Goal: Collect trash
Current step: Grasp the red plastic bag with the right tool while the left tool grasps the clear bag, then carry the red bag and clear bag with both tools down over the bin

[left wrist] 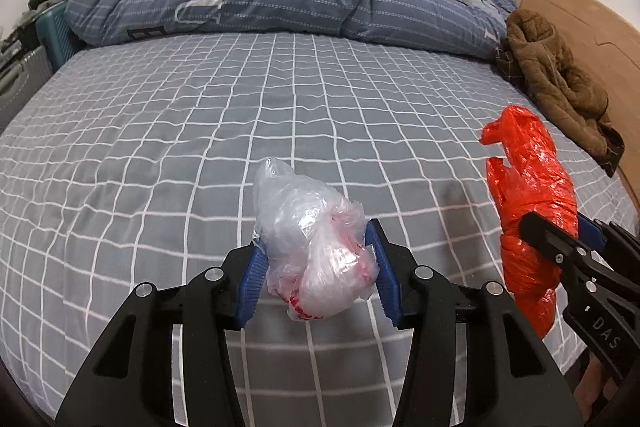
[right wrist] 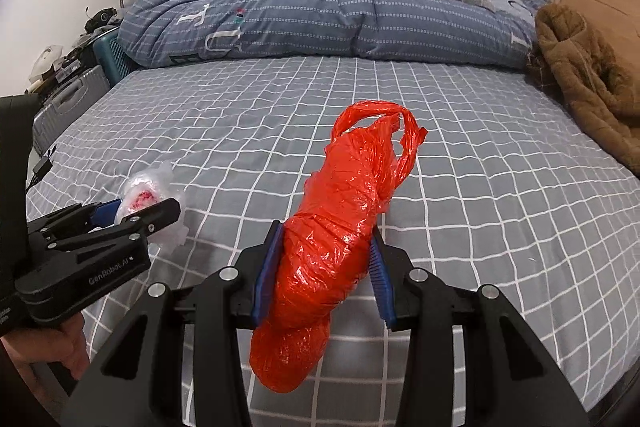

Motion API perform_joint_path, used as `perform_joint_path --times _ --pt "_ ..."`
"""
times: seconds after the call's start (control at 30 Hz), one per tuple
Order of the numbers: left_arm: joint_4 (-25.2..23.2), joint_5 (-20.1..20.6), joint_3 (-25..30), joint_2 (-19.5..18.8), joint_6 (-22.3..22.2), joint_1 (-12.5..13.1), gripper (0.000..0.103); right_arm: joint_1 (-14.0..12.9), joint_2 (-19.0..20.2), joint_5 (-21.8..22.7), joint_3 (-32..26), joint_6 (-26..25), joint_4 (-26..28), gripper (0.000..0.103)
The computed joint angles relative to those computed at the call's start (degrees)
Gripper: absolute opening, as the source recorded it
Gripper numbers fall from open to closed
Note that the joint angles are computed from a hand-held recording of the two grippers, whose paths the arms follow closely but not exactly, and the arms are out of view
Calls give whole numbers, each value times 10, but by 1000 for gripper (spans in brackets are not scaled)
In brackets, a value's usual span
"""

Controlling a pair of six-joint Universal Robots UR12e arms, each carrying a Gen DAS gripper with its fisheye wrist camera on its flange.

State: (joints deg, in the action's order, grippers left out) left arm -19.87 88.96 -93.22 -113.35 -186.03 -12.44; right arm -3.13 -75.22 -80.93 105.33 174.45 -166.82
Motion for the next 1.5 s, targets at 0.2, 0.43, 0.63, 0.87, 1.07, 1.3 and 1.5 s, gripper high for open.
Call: perform_joint_path --times 0.2,0.43,0.63,0.87,1.07,1.3,1.5 --pt "15 -2 -39 30 -9 0 47 8 -24 -10 26 -12 -23 39" --pt "29 -1 -76 58 -12 -4 47 5 -49 4 58 -2 -25 39" --pt "38 -4 -100 78 -18 -10 47 6 -70 9 81 -2 -38 39" --pt "39 0 -128 98 -21 -17 47 7 -87 12 99 1 -34 39" --pt "45 3 -150 115 -26 -18 47 9 -106 11 119 -1 -35 39" --pt "52 2 -175 138 -33 -20 47 10 -132 8 146 -10 -38 39" --pt "48 4 -197 152 -33 -22 47 8 -150 8 168 -9 -28 39"
